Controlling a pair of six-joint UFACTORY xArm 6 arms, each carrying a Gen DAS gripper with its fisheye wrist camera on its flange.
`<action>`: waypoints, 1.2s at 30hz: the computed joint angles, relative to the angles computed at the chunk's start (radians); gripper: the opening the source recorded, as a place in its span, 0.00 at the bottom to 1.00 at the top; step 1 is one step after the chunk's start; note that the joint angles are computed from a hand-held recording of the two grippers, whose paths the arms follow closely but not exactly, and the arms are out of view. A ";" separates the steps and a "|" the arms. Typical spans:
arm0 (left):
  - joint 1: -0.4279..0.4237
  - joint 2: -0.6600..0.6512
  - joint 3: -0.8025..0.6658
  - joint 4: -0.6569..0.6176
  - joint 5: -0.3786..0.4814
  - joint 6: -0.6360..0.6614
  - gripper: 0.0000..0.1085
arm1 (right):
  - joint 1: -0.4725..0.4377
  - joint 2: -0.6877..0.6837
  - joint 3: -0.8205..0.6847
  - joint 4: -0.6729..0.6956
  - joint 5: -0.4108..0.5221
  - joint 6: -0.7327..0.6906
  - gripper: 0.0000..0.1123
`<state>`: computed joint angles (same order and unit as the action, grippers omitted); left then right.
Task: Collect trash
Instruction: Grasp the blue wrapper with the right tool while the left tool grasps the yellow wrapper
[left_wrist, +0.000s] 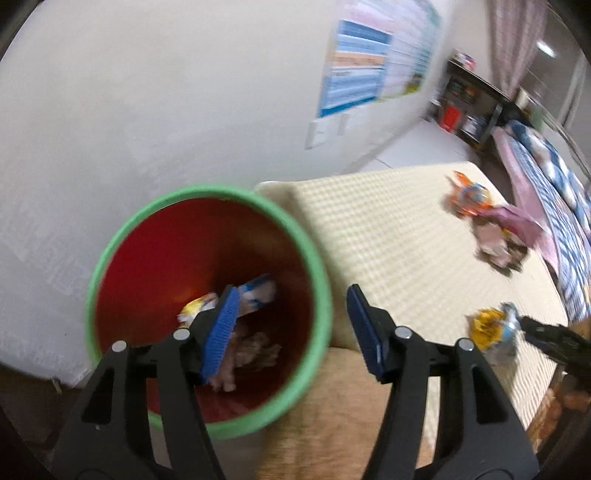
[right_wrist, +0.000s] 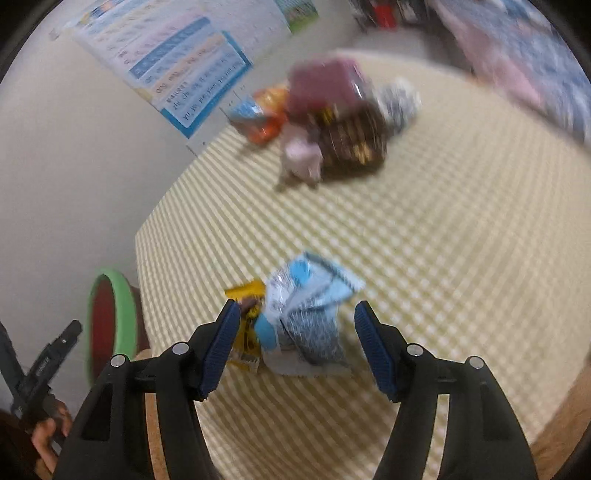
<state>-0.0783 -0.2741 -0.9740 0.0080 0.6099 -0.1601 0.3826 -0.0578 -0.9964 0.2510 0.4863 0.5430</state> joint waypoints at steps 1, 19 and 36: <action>-0.018 0.004 -0.011 -0.004 0.005 0.008 0.53 | 0.001 0.008 0.009 0.069 -0.014 -0.047 0.55; -0.337 0.262 -0.233 -0.111 0.134 0.152 0.51 | -0.052 -0.330 0.314 0.097 -0.118 -0.035 0.19; -0.330 0.241 -0.164 -0.099 0.089 0.081 0.18 | -0.047 -0.378 0.324 0.031 -0.104 -0.012 0.19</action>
